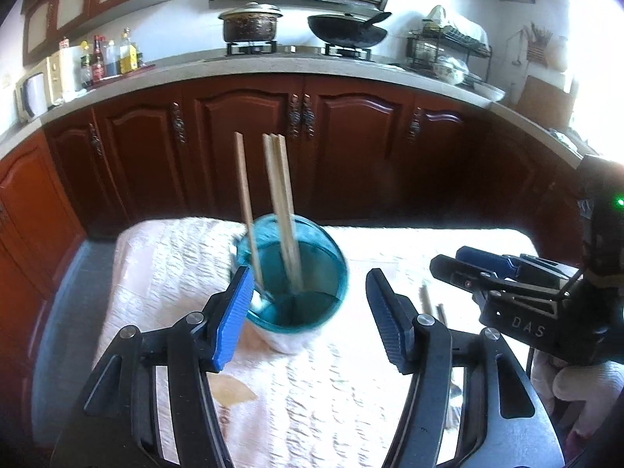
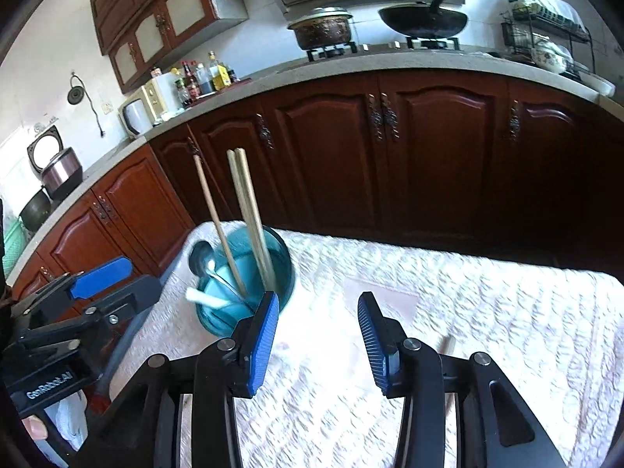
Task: Organize utensils
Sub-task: 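Move both tools back over the remaining chopsticks and fork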
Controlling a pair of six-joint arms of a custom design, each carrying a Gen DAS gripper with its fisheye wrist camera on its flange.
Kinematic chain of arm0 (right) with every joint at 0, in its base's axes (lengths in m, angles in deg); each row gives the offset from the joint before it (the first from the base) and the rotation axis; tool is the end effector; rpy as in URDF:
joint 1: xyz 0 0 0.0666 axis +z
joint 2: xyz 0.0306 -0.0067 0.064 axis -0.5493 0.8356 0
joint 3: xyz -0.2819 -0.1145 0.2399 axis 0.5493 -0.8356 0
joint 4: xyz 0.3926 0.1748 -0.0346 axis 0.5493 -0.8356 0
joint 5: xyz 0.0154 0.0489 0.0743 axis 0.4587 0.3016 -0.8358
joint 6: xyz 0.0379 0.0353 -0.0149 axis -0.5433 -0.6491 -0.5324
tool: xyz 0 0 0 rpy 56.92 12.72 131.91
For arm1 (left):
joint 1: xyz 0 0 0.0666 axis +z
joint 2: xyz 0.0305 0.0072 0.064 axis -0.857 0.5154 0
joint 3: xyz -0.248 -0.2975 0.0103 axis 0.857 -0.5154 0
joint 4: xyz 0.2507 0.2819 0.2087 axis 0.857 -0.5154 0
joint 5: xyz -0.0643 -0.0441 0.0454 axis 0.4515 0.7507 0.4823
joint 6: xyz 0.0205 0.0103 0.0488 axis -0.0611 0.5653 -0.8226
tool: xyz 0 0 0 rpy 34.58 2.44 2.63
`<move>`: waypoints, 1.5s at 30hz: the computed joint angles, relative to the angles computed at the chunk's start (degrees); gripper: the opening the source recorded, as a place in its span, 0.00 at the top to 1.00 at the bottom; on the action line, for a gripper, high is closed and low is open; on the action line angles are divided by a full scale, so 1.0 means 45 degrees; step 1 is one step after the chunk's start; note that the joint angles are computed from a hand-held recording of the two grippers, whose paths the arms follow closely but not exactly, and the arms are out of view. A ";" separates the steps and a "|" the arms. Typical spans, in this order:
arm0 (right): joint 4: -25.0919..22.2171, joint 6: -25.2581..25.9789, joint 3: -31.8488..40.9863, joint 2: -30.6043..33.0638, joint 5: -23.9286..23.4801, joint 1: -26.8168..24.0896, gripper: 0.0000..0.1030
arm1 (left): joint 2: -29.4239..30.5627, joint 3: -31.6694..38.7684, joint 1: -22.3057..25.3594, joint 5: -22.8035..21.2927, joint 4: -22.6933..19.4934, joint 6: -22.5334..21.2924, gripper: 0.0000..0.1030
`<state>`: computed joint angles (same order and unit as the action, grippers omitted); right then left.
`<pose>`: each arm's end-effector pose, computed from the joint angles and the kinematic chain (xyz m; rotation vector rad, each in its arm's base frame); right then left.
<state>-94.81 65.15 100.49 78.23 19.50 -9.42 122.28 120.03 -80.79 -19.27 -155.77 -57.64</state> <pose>0.6288 0.2745 0.5310 -0.0489 2.2685 0.2931 0.6481 -0.2604 0.5732 0.3455 2.2415 -0.2630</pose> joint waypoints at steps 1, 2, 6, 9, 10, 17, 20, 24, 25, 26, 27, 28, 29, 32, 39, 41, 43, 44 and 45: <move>0.0061 -0.0075 -0.0297 -0.0193 0.0031 -0.0035 0.61 | -0.0039 -0.0081 -0.0029 0.0136 -0.0016 0.0016 0.38; 0.0128 -0.0197 -0.0722 -0.0470 0.0054 -0.0096 0.61 | -0.0164 -0.0358 -0.0115 0.0298 0.0027 0.0087 0.38; 0.0133 -0.0426 -0.2029 -0.1330 0.0341 -0.0351 0.61 | -0.0414 -0.0969 -0.0287 0.0772 -0.0004 0.0228 0.38; 0.0133 -0.0745 -0.3112 -0.2007 0.0585 -0.0598 0.61 | -0.0490 -0.1322 -0.0449 0.0951 -0.0084 0.0255 0.38; 0.0120 -0.0930 -0.3560 -0.2255 0.0674 -0.0725 0.61 | -0.0488 -0.1377 -0.0492 0.0989 -0.0127 0.0253 0.38; -0.0019 -0.2044 -0.5567 -0.2879 0.0053 -0.1443 0.60 | -0.0392 -0.1734 -0.0827 0.1137 -0.0473 -0.0049 0.38; -0.0035 -0.2093 -0.5862 -0.2654 -0.0323 -0.1546 0.67 | -0.0347 -0.1805 -0.0886 0.1154 -0.0580 -0.0059 0.38; -0.0267 -0.2058 -0.5510 -0.1991 -0.0857 -0.1602 0.73 | -0.0221 -0.1702 -0.0895 0.1073 -0.0766 -0.0087 0.38; -0.0428 -0.2034 -0.5313 -0.1761 -0.0881 -0.1611 0.76 | -0.0172 -0.1654 -0.0882 0.1066 -0.0828 -0.0067 0.38; -0.0509 -0.2031 -0.5198 -0.1630 -0.0901 -0.1615 0.77 | -0.0093 -0.1569 -0.0865 0.1072 -0.0886 -0.0044 0.38; -0.0579 -0.2014 -0.5081 -0.1472 -0.0988 -0.1638 0.79 | -0.0048 -0.1528 -0.0851 0.1077 -0.0929 -0.0013 0.38; -0.0632 -0.2035 -0.4976 -0.1323 -0.1089 -0.1671 0.80 | 0.0013 -0.1469 -0.0838 0.1084 -0.0990 0.0027 0.38; -0.0651 -0.2071 -0.4927 -0.1250 -0.1163 -0.1695 0.82 | 0.0037 -0.1491 -0.0817 0.1107 -0.1000 0.0041 0.38; -0.0384 -0.2325 -0.5005 -0.1210 -0.1592 -0.1850 0.87 | 0.0175 -0.1371 -0.0823 0.1120 -0.1106 0.0051 0.38; -0.0560 -0.2029 -0.5273 -0.1508 -0.1717 -0.2128 0.91 | 0.0342 -0.1290 -0.0993 0.1241 -0.1206 -0.0163 0.38; -0.1065 -0.1603 -0.5275 -0.1689 -0.0986 -0.2113 0.91 | 0.0366 -0.1299 -0.1014 0.1228 -0.1165 -0.0232 0.38; -0.1454 -0.1277 -0.5355 -0.1841 -0.0314 -0.2115 0.91 | 0.0539 -0.1076 -0.1021 0.1334 -0.1250 -0.0207 0.38; -0.1703 -0.1087 -0.5425 -0.1945 0.0201 -0.2118 0.91 | 0.0700 -0.0863 -0.1037 0.1447 -0.1314 -0.0213 0.38; -0.1854 -0.1044 -0.5551 -0.2078 0.0484 -0.2170 0.91 | 0.0797 -0.0741 -0.1052 0.1547 -0.1359 -0.0253 0.38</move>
